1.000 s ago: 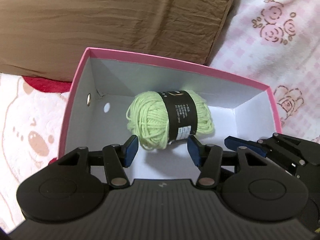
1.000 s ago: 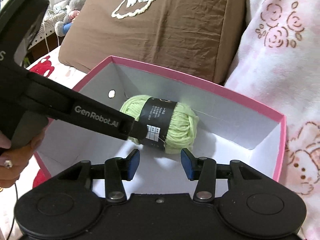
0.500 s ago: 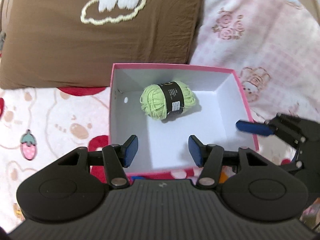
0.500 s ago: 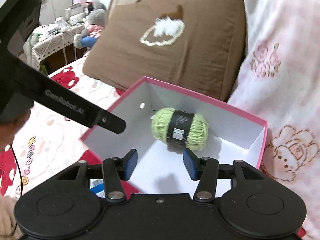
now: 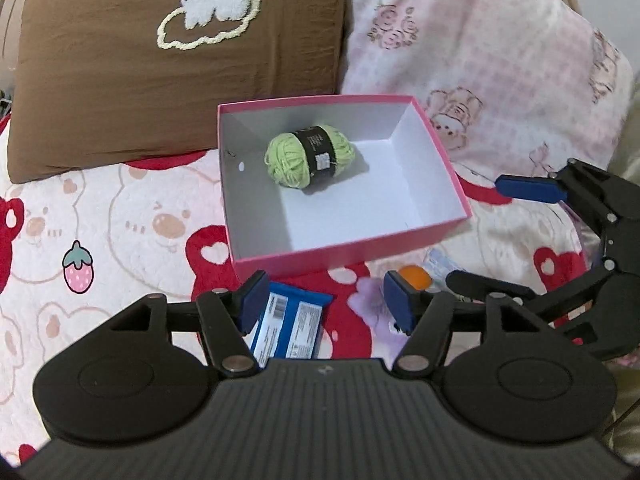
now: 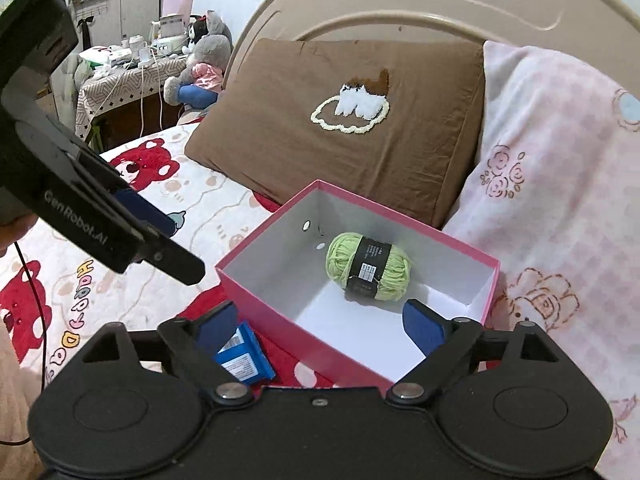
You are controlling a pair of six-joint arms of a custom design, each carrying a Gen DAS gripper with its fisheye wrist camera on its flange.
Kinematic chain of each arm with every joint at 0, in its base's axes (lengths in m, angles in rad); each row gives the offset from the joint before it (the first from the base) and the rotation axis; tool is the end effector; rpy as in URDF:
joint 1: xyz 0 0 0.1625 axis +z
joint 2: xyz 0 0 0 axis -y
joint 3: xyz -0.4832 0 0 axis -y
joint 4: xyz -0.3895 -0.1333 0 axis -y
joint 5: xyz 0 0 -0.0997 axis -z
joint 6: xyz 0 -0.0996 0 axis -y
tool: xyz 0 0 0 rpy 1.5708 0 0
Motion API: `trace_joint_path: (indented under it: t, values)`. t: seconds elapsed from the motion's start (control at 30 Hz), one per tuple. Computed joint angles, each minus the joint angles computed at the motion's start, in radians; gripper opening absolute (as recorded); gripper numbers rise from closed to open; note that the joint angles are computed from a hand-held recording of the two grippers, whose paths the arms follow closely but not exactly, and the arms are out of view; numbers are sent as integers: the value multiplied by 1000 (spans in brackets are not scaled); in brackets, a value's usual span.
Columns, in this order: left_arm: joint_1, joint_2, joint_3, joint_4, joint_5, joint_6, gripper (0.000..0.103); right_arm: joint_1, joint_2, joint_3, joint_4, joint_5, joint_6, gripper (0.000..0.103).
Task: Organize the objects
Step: 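Move the left tool to the clear floss-pick box and close on it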
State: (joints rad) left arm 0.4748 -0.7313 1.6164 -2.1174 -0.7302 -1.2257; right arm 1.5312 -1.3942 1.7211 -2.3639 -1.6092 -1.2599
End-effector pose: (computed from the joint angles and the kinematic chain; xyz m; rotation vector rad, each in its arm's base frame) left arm -0.5084 -0.4946 0.0880 0.0272 2.3940 -0.8159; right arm 0.1061 -0.5922 0.4690 1.5868 -2.2919 0.4946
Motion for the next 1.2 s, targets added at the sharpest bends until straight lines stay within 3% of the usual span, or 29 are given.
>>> trace_joint_path:
  t: [0.3,0.6,0.9,1.1,1.2]
  values:
    - [-21,-3,83,-90,-65,-10,78,-26,-86,64,124,-23,-63,93]
    - [-17,5,188,-234,-159,-33,85,-48,-111,82,277,-92,-32,93]
    - [-34,17,309,-393,-135,-60,85,-57,-126,171,235,-125,-73,93]
    - [-21,42,294,-273,-163,-83,85,-76,-117,224,214,-139,-63,93]
    - [-6,47,315,-301,-205,-90,85,-83,-109,245,203,-155,-49,93]
